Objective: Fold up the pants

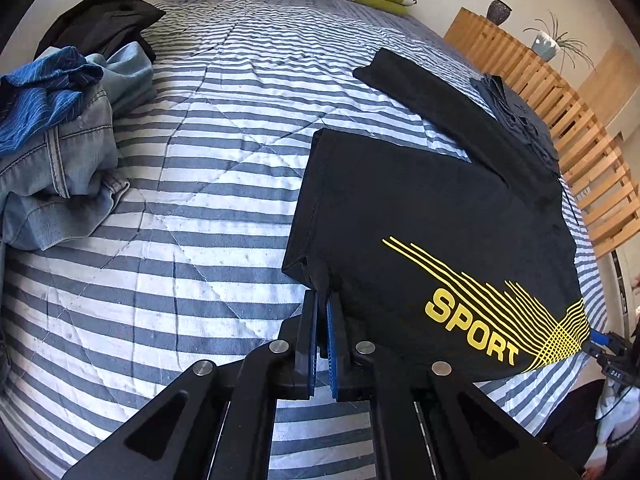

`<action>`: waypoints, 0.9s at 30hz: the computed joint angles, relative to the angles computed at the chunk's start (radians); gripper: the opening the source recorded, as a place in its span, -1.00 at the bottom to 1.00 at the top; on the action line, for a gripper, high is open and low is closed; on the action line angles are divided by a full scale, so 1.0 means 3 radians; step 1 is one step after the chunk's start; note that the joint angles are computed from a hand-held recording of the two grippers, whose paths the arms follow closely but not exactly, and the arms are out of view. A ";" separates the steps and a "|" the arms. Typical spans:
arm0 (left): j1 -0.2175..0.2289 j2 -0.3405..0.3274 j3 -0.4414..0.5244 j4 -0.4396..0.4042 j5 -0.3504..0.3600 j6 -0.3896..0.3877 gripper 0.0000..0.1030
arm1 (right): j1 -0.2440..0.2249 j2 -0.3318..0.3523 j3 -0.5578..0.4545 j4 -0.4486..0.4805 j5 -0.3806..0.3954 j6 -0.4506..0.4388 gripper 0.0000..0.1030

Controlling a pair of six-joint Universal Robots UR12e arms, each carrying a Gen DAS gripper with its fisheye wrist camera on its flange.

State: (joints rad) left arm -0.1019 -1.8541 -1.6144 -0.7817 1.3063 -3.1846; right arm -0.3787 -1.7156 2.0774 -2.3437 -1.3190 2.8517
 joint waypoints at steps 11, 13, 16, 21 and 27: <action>-0.0031 -0.0189 0.0481 -0.0018 -0.0073 -0.0042 -0.93 | -0.0179 0.0069 -0.0150 0.0120 0.0524 0.0275 -0.64; -0.0062 -0.0311 0.0729 -0.0042 -0.0078 -0.0038 -0.93 | -0.0248 0.0096 -0.0222 0.0058 0.0699 0.0390 -0.69; -0.0116 -0.0574 0.1207 -0.0165 -0.0031 -0.0061 -0.93 | -0.0329 0.0217 -0.0389 -0.0046 0.0933 0.0624 -0.73; -0.0205 -0.1117 0.2125 -0.0555 0.0080 -0.0088 -0.93 | -0.0317 0.0581 -0.0770 -0.0265 0.0920 0.0875 -0.75; -0.0322 -0.1899 0.3395 -0.1271 0.0259 -0.0064 -0.93 | -0.0279 0.1075 -0.1275 -0.0131 0.0772 0.1013 -0.78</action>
State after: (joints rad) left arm -0.1983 -2.4237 -0.5960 -1.1632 1.3841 -3.2039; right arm -0.4623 -1.3929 1.6950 -2.3830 -1.0875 3.1555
